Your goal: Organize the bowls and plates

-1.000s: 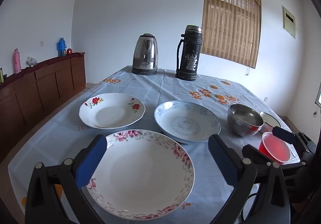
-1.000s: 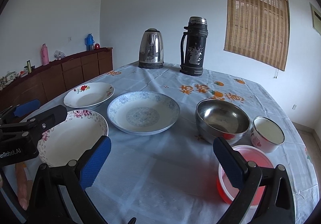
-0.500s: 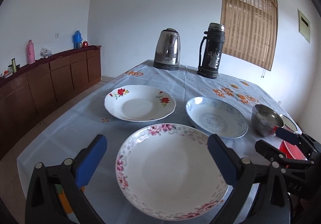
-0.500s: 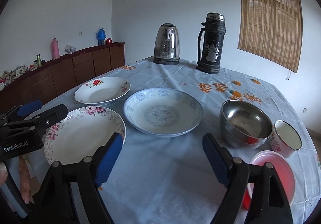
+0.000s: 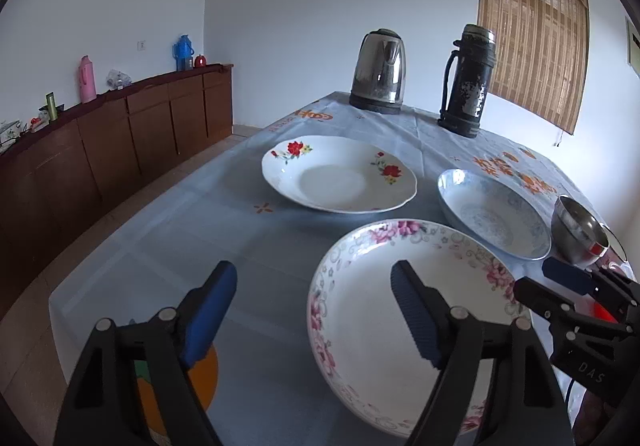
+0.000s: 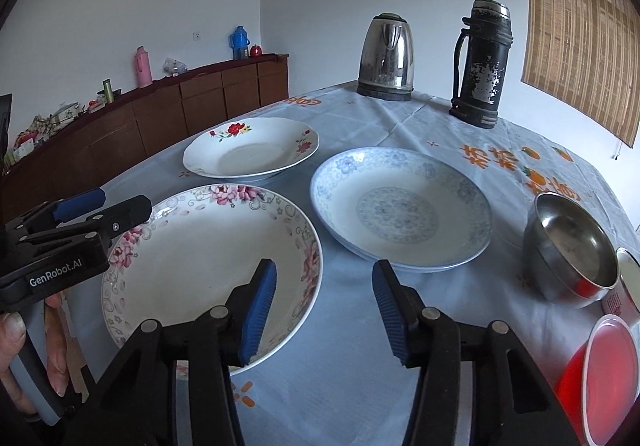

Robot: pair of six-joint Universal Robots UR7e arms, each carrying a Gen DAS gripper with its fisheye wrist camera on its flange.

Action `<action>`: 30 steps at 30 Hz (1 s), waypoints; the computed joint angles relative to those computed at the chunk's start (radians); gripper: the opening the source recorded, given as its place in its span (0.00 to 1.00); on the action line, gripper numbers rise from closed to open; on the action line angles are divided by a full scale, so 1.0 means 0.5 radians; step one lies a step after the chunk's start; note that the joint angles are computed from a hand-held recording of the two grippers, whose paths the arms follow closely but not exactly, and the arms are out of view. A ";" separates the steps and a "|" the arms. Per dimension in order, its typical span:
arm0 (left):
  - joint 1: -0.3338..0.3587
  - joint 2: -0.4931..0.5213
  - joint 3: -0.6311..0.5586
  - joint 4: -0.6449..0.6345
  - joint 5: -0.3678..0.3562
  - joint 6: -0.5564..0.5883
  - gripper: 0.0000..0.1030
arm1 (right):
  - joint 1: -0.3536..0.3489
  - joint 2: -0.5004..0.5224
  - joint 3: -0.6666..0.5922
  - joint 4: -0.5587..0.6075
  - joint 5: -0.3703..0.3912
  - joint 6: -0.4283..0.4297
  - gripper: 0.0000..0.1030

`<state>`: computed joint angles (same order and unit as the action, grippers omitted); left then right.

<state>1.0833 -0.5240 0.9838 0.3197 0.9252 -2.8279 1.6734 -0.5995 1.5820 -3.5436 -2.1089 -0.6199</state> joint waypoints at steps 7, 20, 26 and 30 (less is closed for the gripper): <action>0.028 0.072 -0.109 0.131 0.016 -0.050 0.70 | 0.002 0.015 -0.034 0.110 -0.033 0.024 0.49; 0.070 0.216 -0.343 0.389 0.077 -0.171 0.37 | -0.011 0.007 -0.094 0.402 -0.039 0.117 0.27; 0.076 0.222 -0.347 0.403 0.119 -0.160 0.24 | -0.011 0.006 -0.102 0.448 -0.045 0.130 0.24; 0.071 0.215 -0.322 0.375 0.127 -0.132 0.18 | -0.012 0.002 -0.101 0.450 -0.045 0.138 0.21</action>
<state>1.1186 -0.4163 0.8229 0.5073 0.9886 -2.8937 1.6672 -0.5984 1.5315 -3.3185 -2.1314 -0.5509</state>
